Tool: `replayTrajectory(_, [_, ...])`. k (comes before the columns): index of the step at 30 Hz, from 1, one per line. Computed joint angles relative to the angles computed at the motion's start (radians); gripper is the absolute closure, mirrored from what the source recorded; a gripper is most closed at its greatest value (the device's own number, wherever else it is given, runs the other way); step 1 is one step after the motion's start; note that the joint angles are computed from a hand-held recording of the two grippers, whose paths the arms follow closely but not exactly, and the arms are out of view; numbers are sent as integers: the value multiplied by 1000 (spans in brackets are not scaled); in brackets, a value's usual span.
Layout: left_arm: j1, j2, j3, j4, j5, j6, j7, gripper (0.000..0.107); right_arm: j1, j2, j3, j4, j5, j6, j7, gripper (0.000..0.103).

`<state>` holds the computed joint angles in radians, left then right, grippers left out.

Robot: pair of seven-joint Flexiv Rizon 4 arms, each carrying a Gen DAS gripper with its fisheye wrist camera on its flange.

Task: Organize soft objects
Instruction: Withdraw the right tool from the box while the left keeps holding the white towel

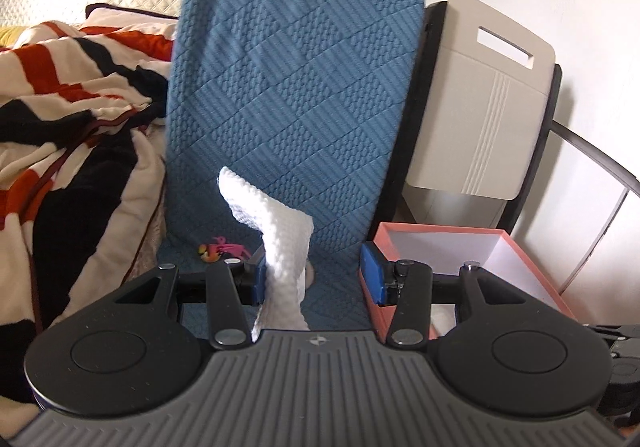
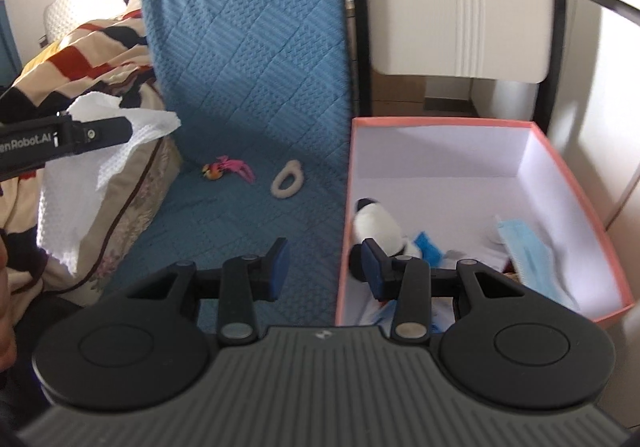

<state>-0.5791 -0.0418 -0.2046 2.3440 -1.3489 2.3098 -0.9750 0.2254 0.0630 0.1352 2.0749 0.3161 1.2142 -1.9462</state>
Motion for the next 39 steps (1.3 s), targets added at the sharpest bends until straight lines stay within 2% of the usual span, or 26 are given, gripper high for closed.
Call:
replayTrajectory(6, [42, 13, 39, 95, 161, -34, -182, 55, 15, -20, 24, 51, -30, 59, 41, 61])
replayTrajectory(11, [78, 7, 57, 145, 240, -78, -252, 55, 23, -39, 36, 80, -82, 93, 99, 61])
replayTrajectory(17, [148, 3, 98, 207, 477, -112, -435, 55, 30, -66, 49, 107, -118, 142, 136, 61])
replayTrajectory(20, [164, 9, 103, 221, 518, -146, -464, 54, 31, -78, 54, 129, -164, 162, 171, 61])
replayTrajectory(22, [170, 10, 103, 235, 540, -142, -473, 55, 31, -81, 57, 143, -193, 176, 191, 61])
replayTrajectory(26, [214, 9, 129, 271, 686, -138, -590, 55, 33, -86, 63, 167, -227, 205, 213, 61])
replayTrajectory(30, [238, -12, 137, 292, 754, -105, -656, 55, 33, -92, 63, 195, -271, 231, 265, 61])
replayTrajectory(36, [250, -70, 149, 294, 797, -52, -697, 55, 30, -101, 54, 237, -373, 274, 356, 61])
replayTrajectory(39, [287, -93, 163, 281, 886, -53, -748, 54, 31, -110, 47, 252, -438, 308, 405, 61])
